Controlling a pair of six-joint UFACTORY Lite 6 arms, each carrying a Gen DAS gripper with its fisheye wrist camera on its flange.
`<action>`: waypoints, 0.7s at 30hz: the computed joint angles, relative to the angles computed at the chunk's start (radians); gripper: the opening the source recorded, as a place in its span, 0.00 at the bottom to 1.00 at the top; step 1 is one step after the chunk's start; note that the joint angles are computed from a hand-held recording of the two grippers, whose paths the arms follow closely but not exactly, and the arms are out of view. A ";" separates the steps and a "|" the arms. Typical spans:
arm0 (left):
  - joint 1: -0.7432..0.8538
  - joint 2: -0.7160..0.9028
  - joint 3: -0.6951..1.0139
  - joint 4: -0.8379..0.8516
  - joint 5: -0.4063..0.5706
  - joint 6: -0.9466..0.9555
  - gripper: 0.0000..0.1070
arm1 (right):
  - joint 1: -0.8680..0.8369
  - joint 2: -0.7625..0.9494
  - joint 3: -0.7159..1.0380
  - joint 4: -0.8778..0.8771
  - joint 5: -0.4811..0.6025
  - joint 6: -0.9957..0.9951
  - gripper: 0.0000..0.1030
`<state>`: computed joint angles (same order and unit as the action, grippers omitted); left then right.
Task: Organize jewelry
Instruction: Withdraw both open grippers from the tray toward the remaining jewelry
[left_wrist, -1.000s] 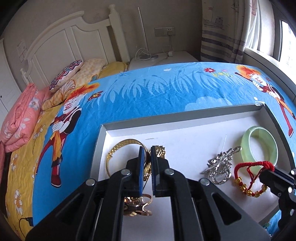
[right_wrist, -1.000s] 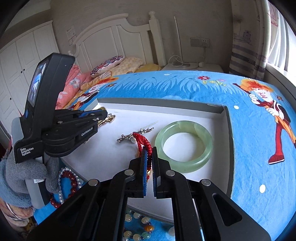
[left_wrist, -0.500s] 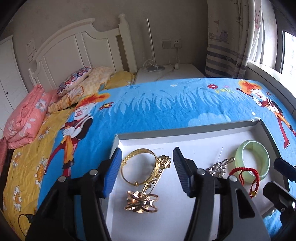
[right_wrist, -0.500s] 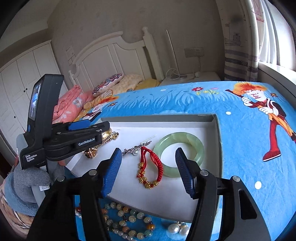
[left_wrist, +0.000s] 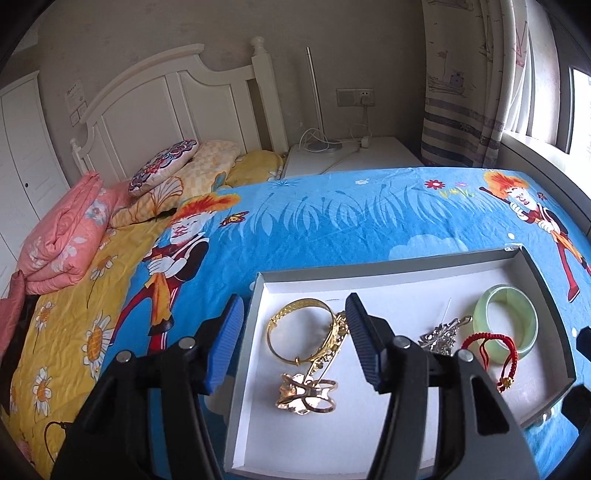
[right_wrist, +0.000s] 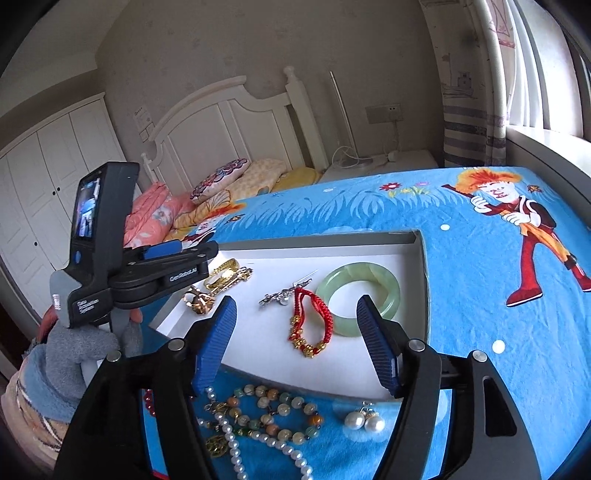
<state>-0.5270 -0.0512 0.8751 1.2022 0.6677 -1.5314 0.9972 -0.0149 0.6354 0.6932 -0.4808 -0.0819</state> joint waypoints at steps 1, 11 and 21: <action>0.000 -0.015 -0.011 0.000 0.000 -0.001 0.55 | 0.018 -0.019 -0.009 0.034 -0.002 -0.032 0.66; -0.033 -0.242 -0.186 0.002 0.063 -0.004 0.66 | 0.224 -0.106 -0.047 0.425 -0.064 -0.387 0.75; -0.105 -0.609 -0.383 -0.113 0.198 0.104 0.70 | 0.316 -0.069 -0.085 0.478 -0.093 -0.370 0.76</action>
